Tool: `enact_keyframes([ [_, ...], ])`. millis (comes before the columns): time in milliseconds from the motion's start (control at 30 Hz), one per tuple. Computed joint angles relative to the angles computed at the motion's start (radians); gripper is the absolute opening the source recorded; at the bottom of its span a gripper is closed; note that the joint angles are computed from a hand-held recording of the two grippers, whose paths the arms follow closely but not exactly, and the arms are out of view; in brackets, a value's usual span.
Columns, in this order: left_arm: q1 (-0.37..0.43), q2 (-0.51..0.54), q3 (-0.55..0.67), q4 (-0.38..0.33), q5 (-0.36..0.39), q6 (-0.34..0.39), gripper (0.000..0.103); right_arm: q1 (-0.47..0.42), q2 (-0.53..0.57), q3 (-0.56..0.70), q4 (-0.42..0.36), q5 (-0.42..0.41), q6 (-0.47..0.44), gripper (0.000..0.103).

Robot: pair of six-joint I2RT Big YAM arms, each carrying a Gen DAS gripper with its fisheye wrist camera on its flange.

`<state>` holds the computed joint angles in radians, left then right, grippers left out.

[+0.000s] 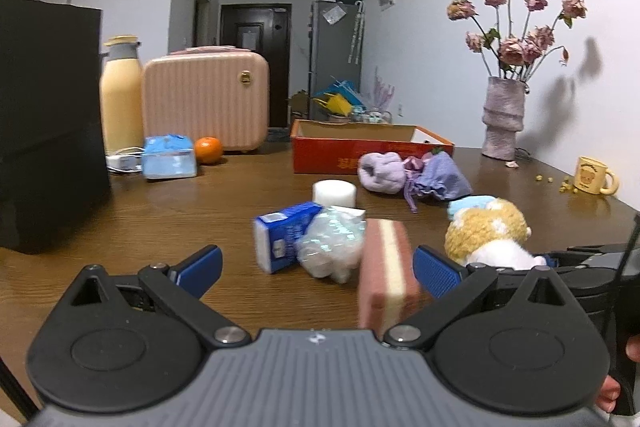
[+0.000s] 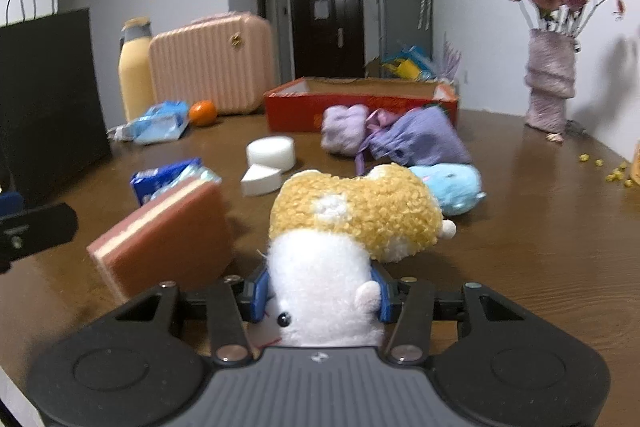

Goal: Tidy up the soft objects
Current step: 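Grasp the pink-and-cream sponge block with the left gripper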

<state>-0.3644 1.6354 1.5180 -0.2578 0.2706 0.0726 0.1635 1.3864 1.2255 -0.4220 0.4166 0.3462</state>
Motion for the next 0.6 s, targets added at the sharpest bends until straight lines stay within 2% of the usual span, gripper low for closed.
enact_keyframes([
  [133,-0.027,0.029,0.038,-0.04,0.005,-0.004,0.103,-0.02,-0.044,-0.039,0.02,0.022,-0.001,0.048],
  [400,-0.073,0.097,0.095,-0.105,-0.04,0.024,0.103,-0.056,-0.092,-0.093,0.039,0.037,-0.009,0.048],
  [533,-0.085,0.133,0.132,-0.141,-0.063,0.0,0.103,-0.067,-0.096,-0.1,0.04,0.032,-0.011,0.048],
  [600,-0.09,0.148,0.151,-0.163,-0.073,-0.005,0.096,-0.068,-0.097,-0.101,0.042,0.034,-0.019,0.048],
])
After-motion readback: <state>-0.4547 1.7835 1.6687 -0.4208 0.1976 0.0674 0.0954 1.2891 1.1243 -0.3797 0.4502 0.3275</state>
